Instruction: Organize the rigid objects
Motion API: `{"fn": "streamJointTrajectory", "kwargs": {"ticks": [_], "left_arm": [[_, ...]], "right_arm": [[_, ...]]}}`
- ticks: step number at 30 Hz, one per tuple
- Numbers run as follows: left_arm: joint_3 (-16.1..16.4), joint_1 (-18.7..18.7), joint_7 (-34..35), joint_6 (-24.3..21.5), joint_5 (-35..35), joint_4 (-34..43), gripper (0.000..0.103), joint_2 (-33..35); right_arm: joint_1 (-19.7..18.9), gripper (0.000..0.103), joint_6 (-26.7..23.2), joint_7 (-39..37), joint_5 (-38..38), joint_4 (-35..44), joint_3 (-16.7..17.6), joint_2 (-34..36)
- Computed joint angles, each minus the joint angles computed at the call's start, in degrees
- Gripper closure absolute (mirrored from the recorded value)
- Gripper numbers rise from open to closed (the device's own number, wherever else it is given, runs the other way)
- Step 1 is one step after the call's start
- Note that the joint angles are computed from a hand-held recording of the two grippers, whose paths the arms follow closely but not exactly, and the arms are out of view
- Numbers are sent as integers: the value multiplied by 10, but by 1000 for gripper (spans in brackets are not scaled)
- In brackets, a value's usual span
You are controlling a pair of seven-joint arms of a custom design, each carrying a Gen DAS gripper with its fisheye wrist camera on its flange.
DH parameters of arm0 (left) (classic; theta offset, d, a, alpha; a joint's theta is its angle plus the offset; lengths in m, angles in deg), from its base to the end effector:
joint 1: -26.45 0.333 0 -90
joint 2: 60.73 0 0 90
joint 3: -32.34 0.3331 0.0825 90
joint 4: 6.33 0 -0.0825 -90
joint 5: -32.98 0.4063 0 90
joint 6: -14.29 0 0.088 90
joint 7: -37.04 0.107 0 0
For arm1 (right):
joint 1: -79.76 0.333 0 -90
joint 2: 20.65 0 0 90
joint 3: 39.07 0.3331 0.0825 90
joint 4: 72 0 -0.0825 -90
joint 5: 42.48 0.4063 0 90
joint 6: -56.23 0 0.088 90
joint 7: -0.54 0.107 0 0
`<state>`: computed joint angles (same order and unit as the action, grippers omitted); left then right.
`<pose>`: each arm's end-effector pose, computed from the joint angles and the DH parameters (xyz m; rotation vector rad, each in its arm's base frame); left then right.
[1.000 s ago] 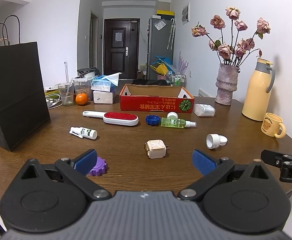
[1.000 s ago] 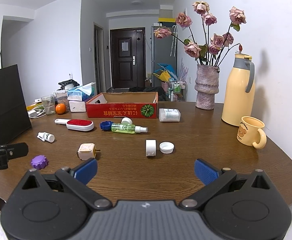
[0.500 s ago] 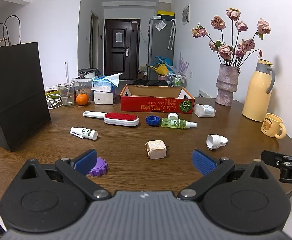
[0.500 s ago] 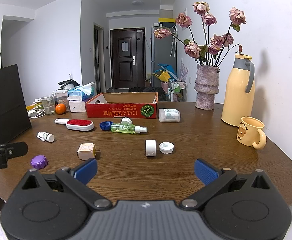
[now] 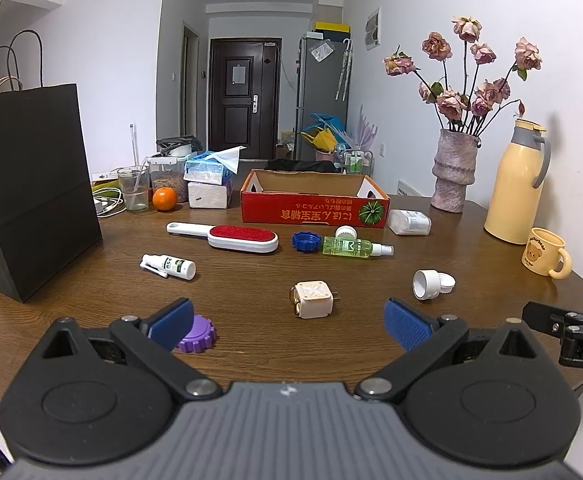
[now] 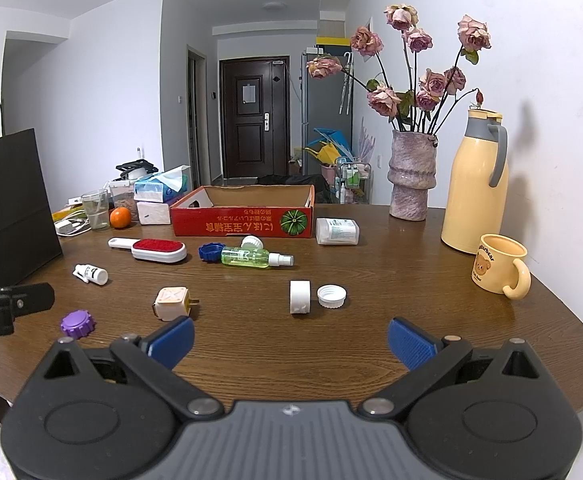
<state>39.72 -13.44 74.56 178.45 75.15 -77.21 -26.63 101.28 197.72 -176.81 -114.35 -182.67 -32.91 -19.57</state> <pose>0.6369 -0.4891 0.5440 -1.3116 1.8173 -1.1765 0.5532 0.2921 0.5399 -1.3410 1.8064 -1.0478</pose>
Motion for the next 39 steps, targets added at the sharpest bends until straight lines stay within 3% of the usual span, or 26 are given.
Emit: {"fn": "streamJointTrajectory", "kwargs": {"ticks": [29, 39], "left_arm": [[0, 4, -7, -17, 0, 23, 0, 17], [-9, 23, 31, -33, -48, 78, 0, 61]], "right_arm": [[-2, 0, 14, -10, -1, 17, -7, 21], [2, 0, 38, -15, 8, 49, -27, 59]]}}
